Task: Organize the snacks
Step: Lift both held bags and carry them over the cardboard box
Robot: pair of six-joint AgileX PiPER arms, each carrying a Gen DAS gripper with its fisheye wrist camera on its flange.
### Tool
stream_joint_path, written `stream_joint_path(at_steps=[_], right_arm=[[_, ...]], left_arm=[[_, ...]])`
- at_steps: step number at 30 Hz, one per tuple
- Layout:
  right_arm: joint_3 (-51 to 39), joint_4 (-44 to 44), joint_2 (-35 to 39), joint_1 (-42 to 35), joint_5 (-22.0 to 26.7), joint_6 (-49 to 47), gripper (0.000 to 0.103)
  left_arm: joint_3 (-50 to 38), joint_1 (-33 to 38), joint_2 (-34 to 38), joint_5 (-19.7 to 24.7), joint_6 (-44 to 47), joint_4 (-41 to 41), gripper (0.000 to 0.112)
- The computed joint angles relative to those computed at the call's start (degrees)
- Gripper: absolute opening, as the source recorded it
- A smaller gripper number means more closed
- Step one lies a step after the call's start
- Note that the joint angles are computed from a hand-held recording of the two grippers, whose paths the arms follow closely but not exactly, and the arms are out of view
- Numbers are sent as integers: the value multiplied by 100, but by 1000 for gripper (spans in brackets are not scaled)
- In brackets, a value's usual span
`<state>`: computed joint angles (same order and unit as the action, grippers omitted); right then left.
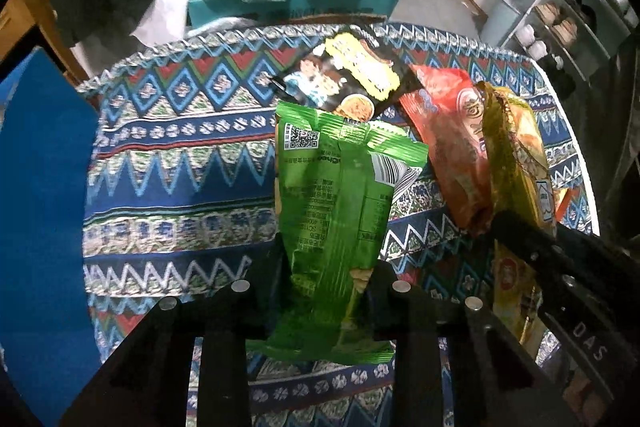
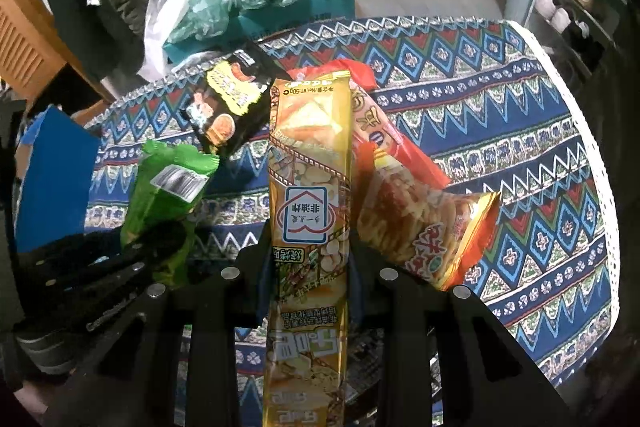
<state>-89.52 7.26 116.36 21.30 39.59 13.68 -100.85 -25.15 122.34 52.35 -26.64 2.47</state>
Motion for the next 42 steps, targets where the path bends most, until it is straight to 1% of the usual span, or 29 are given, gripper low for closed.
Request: stream_joint_path(at_steps=[4, 8, 11, 21, 28, 36, 42], right_arm=[[5, -60, -112, 72, 13, 67, 29], [8, -136, -237, 155, 49, 151, 29], [4, -202, -332, 215, 81, 229, 29], [36, -423, -649, 487, 163, 453, 29], [-136, -531, -763, 777, 255, 551, 29], [-693, -361, -632, 1148, 484, 481, 29], [-1462, -448, -336, 1499, 803, 555, 29]], left_arm=[[299, -15, -359, -99, -130, 100, 31], [496, -33, -662, -105, -230, 285, 31], [761, -1, -951, -183, -252, 265, 31], [1407, -12, -1736, -207, -565, 651, 31], [1966, 141, -2357, -231, -585, 700, 31], [2429, 493, -2945, -253, -513, 666, 31], [2701, 828, -3348, -309, -356, 575, 31]])
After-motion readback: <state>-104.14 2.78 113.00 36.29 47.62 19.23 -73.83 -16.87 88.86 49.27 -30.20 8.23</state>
